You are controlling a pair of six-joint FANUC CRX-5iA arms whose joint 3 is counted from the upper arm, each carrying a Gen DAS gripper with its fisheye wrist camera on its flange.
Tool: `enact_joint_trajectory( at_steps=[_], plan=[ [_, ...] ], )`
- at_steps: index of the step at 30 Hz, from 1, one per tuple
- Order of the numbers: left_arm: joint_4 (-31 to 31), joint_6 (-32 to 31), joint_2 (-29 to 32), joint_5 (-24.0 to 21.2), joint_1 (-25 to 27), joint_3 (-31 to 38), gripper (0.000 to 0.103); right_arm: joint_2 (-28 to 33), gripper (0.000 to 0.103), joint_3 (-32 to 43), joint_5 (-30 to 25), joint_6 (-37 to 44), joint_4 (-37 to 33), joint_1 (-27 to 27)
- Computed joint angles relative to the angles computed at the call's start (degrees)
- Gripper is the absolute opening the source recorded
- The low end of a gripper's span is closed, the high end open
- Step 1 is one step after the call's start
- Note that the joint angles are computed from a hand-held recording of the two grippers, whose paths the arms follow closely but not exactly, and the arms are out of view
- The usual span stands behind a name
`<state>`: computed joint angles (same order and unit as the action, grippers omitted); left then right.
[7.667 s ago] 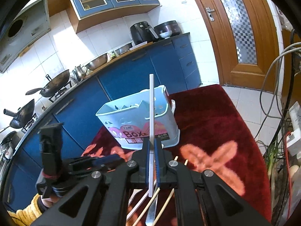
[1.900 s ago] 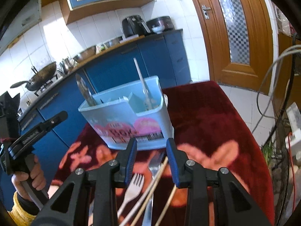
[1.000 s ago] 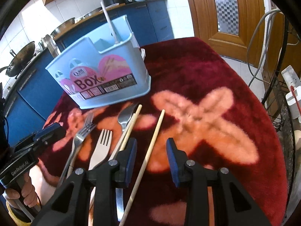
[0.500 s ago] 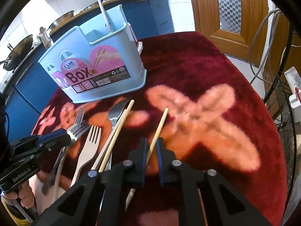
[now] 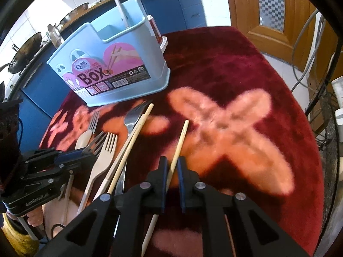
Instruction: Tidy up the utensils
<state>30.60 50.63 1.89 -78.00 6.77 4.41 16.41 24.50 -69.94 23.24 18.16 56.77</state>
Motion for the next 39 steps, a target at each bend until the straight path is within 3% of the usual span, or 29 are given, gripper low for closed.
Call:
enact_joint_trajectory(
  at_steps=[6,10,15,26,31,39],
  plan=[
    [0.97,1.8,1.24,-0.53,0.2,1.3,0.006,0.43,0.011,2.34,-0.62,2.91,-4.78,-1.89],
    [3.15,1.86,-0.07,0.97,1.23,-0.47,0.0,1.09,0.01,3.35,-1.82,3.47,-3.89,-1.43],
    [6.73,0.7,-2.19,2.64,3.33,-2.7,0.0,-1.5,0.006,-0.96,3.16,-0.21,-1.06,-0.12],
    [16.07,-3.05,-7.37,8.41,7.31,-8.06,0.0,-7.13,0.006,-11.3,15.93,-14.42,16.99,4.23],
    [21.6,-6.75,-9.91,13.27,8.23,-10.23,0.0,-7.24,0.006,-13.63,18.58,-20.41,28.84,4.73],
    [25.29,-8.27,-8.9,16.79,7.83,-7.03,0.0,-5.7,0.006,-12.39,20.16,-22.33,35.45,3.84]
  ],
)
